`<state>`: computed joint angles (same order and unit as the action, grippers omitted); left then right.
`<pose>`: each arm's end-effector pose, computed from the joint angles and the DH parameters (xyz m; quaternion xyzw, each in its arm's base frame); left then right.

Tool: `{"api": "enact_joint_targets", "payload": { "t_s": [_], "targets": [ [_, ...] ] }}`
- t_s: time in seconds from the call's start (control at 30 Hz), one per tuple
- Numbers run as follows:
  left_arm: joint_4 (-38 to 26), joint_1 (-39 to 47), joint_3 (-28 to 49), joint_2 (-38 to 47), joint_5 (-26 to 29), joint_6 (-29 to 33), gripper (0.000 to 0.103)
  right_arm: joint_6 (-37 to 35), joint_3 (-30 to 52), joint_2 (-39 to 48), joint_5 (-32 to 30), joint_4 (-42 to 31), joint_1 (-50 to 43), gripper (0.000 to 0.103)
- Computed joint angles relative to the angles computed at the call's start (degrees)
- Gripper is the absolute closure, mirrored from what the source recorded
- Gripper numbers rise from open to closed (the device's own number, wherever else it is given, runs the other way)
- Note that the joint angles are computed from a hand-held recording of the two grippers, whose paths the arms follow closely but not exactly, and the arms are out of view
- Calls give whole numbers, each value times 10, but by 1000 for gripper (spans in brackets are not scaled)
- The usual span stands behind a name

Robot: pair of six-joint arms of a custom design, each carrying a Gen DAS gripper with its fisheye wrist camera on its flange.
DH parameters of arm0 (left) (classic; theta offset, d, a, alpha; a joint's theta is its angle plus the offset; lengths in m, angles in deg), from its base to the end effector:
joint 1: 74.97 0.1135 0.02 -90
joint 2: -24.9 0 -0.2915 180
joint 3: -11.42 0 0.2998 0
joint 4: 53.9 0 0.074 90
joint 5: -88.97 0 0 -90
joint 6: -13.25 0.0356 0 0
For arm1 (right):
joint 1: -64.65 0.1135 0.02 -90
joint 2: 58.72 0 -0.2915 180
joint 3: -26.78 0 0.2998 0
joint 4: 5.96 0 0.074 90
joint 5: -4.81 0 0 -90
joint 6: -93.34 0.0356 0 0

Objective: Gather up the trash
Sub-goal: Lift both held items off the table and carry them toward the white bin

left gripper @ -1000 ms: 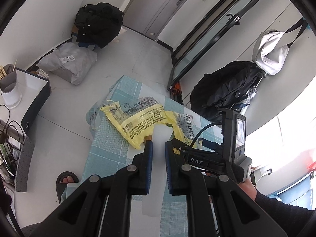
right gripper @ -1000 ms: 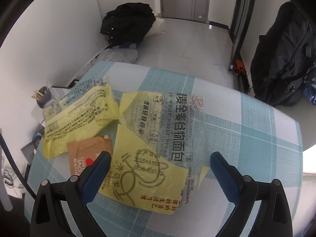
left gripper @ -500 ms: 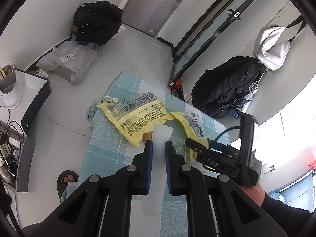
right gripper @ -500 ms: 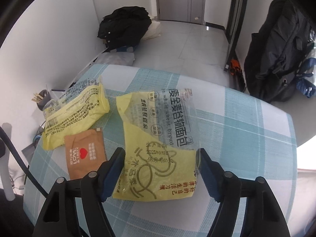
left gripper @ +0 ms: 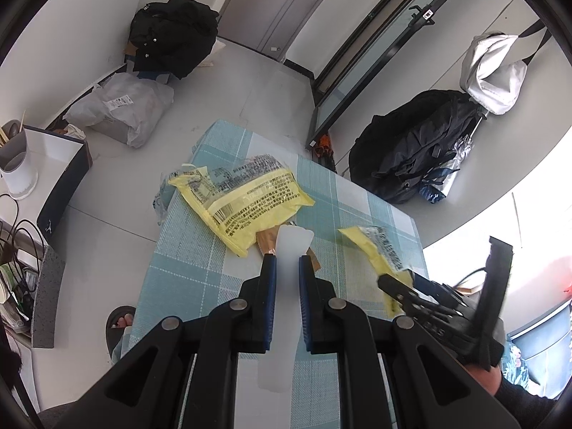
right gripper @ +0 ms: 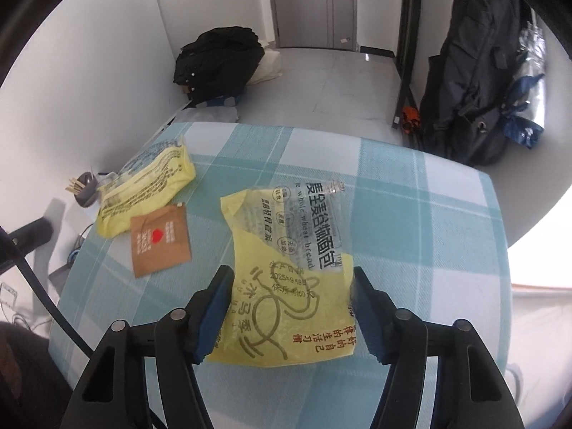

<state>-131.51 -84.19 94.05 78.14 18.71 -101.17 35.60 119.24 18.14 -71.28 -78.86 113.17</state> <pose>0.1742 -0.0405 0.4140 -0.0611 0.9204 -0.2549 0.2899 0.2059 0.2199 0.3866 -0.1010 0.9477 0.0926 0.2881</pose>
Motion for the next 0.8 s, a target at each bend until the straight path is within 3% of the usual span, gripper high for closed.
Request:
{"api": "enact_joint_targets", "payload": {
  "t_s": [0.63, 0.8],
  "targets": [
    [-7, -92, -8, -7, -73, -9, 95, 91, -56, -132, 66, -33, 91, 41],
    [-12, -102, -11, -7, -72, -14, 95, 111, -69, -157, 81, -37, 116, 41]
  ]
}}
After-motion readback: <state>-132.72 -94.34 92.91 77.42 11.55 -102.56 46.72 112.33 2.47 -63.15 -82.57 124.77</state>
